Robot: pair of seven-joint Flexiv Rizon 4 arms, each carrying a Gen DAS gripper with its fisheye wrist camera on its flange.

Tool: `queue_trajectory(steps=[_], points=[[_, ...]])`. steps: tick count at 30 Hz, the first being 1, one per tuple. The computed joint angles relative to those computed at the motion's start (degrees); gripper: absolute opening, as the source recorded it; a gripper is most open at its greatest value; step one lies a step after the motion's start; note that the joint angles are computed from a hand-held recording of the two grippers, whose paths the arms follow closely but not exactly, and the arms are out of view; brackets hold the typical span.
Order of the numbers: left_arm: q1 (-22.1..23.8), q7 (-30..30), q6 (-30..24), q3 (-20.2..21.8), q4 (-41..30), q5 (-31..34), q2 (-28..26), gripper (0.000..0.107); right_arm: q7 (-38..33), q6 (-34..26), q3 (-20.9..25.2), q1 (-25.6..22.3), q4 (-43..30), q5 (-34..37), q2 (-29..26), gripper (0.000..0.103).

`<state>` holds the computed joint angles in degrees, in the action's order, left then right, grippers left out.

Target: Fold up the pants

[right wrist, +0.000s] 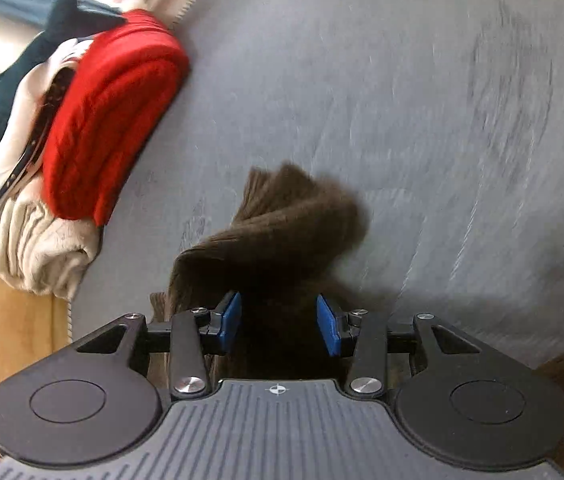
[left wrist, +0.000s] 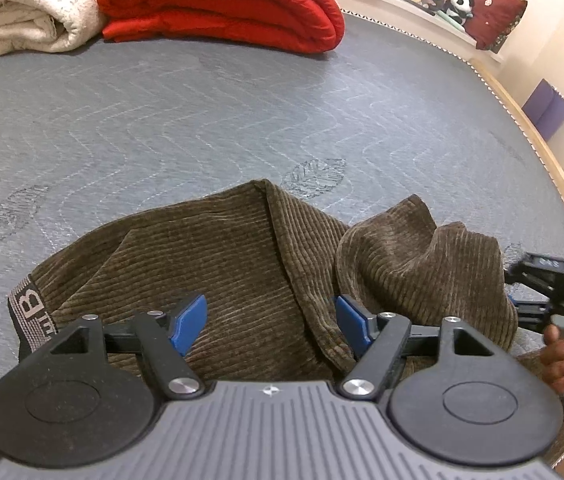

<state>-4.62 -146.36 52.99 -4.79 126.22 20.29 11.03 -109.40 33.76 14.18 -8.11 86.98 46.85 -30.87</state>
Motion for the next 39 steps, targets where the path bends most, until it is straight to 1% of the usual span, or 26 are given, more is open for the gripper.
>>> queue_trajectory(steps=[2, 4, 6, 9, 12, 14, 18, 20, 21, 22, 23, 25, 28, 29, 30, 31, 32, 33, 34, 35, 36, 37, 38, 39], points=[[-0.02, 0.03, 0.07, -0.11, -0.10, -0.07, -0.30, 0.077, 2.05, 0.67, 0.27, -0.07, 0.00, 2.02, -0.32, 0.045], [-0.13, 0.01, -0.06, -0.17, -0.29, -0.17, -0.61, 0.077, 4.64, -0.25, 1.21, -1.05, -1.24, 5.97, -1.78, 0.045], [-0.27, -0.01, -0.10, -0.17, -0.33, -0.16, -0.84, 0.077, 6.05, 0.07, 1.82, -0.87, -1.32, 8.05, -2.41, 0.045], [-0.35, 0.13, -0.14, 0.02, -0.48, -0.22, -1.19, 0.077, 6.01, 1.03, 2.49, 1.11, -0.70, 7.56, -2.51, 0.045], [-0.34, 0.03, -0.03, 0.27, -0.48, -0.35, -1.47, 0.077, 6.27, -1.02, 3.20, 1.90, -0.92, 7.04, -3.01, 0.045], [-0.39, 0.13, 0.11, 0.35, -0.56, -0.37, -1.70, 0.077, 4.93, -3.69, 3.81, 1.59, -1.16, 6.93, -2.54, 0.045], [-0.58, 0.06, 0.03, 0.38, -0.77, -0.29, -1.93, 0.077, 2.10, -5.47, 3.48, 2.02, -1.37, 6.46, -1.69, 0.044], [-0.62, -0.07, -0.04, 0.41, -0.82, -0.20, -1.95, 0.077, 0.55, -7.11, 3.31, 1.39, -1.82, 6.93, -1.63, 0.039], [-0.65, -0.12, -0.01, 0.38, -0.91, -0.20, -2.08, 0.077, -0.30, -7.46, 3.31, 1.47, -2.26, 7.19, -1.72, 0.031], [-0.69, -0.14, -0.02, 0.34, -1.02, -0.16, -2.26, 0.077, -1.62, -7.65, 3.33, 1.58, -2.55, 7.22, -1.57, 0.020], [-0.74, -0.20, -0.04, 0.27, -1.17, -0.07, -2.51, 0.077, -3.64, -8.42, 3.54, 1.18, -2.84, 7.59, -1.40, 0.014], [-0.91, -0.05, 0.03, 0.31, -1.35, 0.00, -2.93, 0.077, -7.45, -10.94, 3.97, 0.13, -3.68, 8.76, -0.77, 0.014], [-1.22, 0.03, -0.14, 0.25, -1.93, 0.34, -3.79, 0.077, -13.31, -12.20, 3.89, -1.85, -4.45, 12.52, 0.93, 0.012], [-1.34, -0.03, -0.24, 0.23, -2.15, 0.53, -4.13, 0.077, -14.94, -10.94, 3.67, -2.74, -4.47, 15.14, 1.68, 0.011], [-1.49, -0.21, -0.23, 0.22, -2.32, 0.74, -4.42, 0.077, -16.24, -9.15, 3.43, -3.95, -4.46, 18.73, 2.34, 0.007], [-1.65, -0.53, -0.07, 0.19, -2.44, 1.06, -4.70, 0.077, -17.75, -5.49, 3.23, -5.79, -4.17, 24.53, 3.13, 0.002], [-1.83, -1.06, 0.36, 0.09, -2.62, 1.58, -5.08, 0.077, -19.10, -0.12, 2.73, -7.10, -3.51, 30.40, 4.09, 0.000], [-2.07, -1.32, 1.20, 0.10, -2.64, 1.96, -5.43, 0.077, -21.44, 5.90, 1.54, -7.51, -2.53, 36.92, 5.17, 0.000], [-2.37, -1.12, 2.33, 0.14, -2.65, 2.15, -5.90, 0.077, -23.77, 13.41, 1.19, -8.45, -2.72, 42.27, 5.50, 0.000], [-2.74, -0.56, 3.72, 0.14, -2.65, 2.38, -6.51, 0.077, -25.18, 18.98, -0.40, -7.79, -3.59, 43.89, 5.29, 0.000], [-3.08, -0.19, 4.75, 0.08, -2.80, 2.84, -7.14, 0.077, -24.73, 24.94, -2.59, -5.54, -4.47, 41.78, 4.79, 0.000], [-3.43, 0.08, 5.17, -0.10, -3.24, 3.69, -7.90, 0.077, -20.69, 30.98, -5.84, -1.68, -4.85, 35.93, 3.84, 0.000], [-3.81, -0.01, 5.10, -0.23, -3.78, 4.54, -8.67, 0.077, -12.91, 33.37, -8.11, 0.79, -4.64, 27.32, 2.11, 0.000], [-4.21, -0.16, 5.32, -0.17, -4.12, 5.10, -9.37, 0.077, -5.12, 32.04, -9.45, 1.66, -4.38, 20.77, 0.64, 0.002]])
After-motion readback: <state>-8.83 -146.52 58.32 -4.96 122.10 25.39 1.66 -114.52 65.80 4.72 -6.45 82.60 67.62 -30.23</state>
